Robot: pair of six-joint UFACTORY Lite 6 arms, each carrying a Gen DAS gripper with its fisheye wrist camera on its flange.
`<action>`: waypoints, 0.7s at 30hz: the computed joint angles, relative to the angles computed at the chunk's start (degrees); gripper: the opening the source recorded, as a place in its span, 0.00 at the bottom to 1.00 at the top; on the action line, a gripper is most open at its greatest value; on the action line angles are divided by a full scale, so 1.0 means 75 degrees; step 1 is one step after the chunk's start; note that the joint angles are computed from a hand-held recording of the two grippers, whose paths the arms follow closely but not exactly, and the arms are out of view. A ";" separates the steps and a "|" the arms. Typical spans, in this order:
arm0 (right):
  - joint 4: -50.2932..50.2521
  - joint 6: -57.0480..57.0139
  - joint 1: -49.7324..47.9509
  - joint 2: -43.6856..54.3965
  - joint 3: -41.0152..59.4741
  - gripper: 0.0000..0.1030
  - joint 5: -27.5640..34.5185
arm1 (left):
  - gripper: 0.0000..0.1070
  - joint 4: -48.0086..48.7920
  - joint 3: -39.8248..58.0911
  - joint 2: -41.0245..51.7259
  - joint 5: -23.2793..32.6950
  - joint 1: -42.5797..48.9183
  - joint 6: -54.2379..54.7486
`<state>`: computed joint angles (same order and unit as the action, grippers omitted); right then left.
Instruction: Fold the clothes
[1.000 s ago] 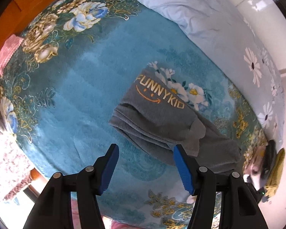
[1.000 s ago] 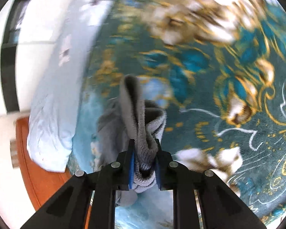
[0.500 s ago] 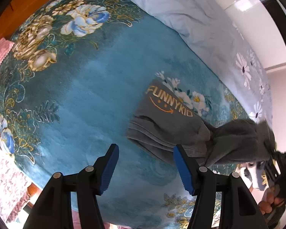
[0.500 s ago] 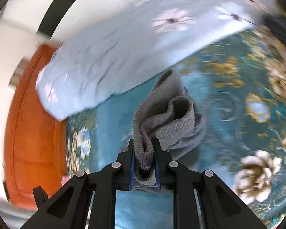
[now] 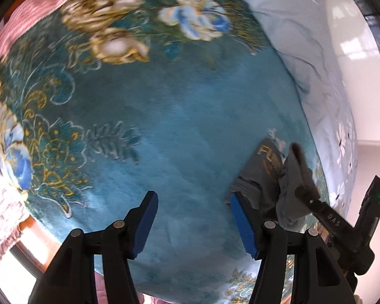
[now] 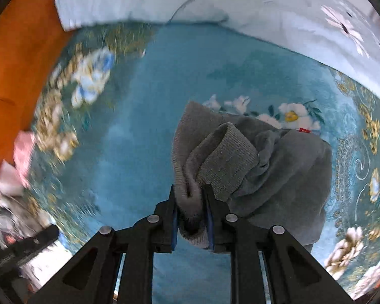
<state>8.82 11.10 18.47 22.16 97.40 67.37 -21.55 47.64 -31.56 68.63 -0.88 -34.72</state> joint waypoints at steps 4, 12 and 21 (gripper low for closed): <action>0.0003 0.0040 0.0231 0.0285 0.0383 0.29 0.0245 | 0.59 -0.0397 -0.0362 0.0106 -0.0097 0.0587 0.0653; 0.1426 -0.0727 -0.1167 -0.0817 0.0289 0.42 0.0421 | 0.59 -0.1380 -0.0237 0.1470 -0.1187 -0.0059 0.1345; 0.0929 -0.1456 -0.4274 -0.2975 -0.1656 0.43 0.1224 | 0.67 -0.2970 0.1207 0.4606 -0.2545 -0.2052 0.2804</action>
